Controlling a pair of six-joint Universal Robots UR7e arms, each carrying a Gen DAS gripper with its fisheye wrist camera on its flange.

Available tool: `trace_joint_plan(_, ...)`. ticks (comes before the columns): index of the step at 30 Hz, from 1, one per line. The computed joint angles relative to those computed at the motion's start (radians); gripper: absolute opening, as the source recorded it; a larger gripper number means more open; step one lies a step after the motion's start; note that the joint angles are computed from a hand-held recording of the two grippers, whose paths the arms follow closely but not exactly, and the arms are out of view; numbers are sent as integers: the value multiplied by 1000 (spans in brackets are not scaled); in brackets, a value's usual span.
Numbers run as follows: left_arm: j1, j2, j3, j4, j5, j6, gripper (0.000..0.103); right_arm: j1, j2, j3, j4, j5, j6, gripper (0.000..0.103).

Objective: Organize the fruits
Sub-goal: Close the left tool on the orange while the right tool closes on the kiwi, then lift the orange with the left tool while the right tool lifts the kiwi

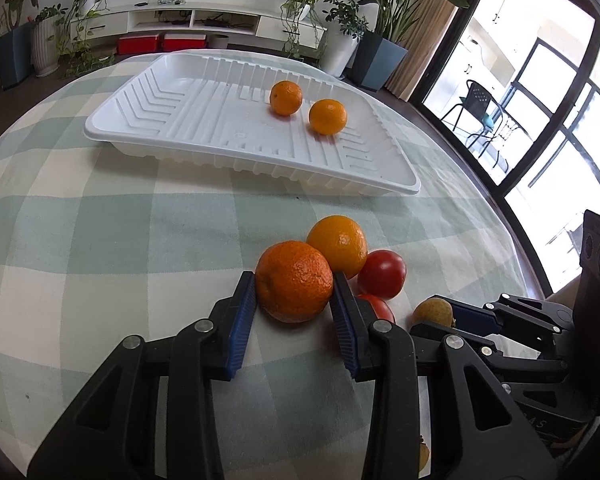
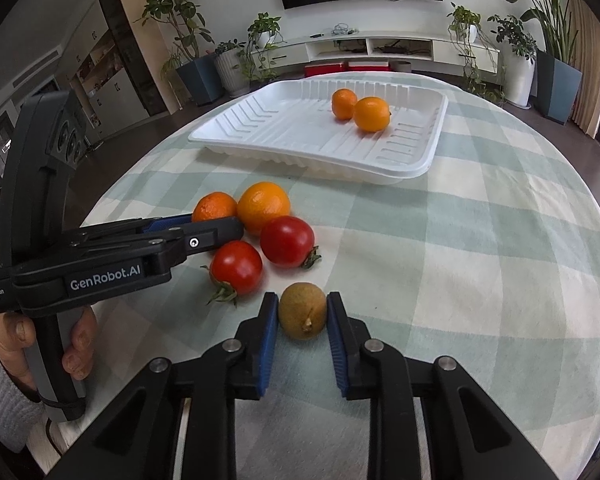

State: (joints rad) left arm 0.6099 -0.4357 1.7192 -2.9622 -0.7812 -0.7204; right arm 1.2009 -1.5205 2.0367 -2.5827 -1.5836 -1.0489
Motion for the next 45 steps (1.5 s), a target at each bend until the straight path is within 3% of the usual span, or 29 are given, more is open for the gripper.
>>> trace_joint_plan(45,-11,-25,43,-59,19,-21,34,-34,7,-82,105,112,116,27)
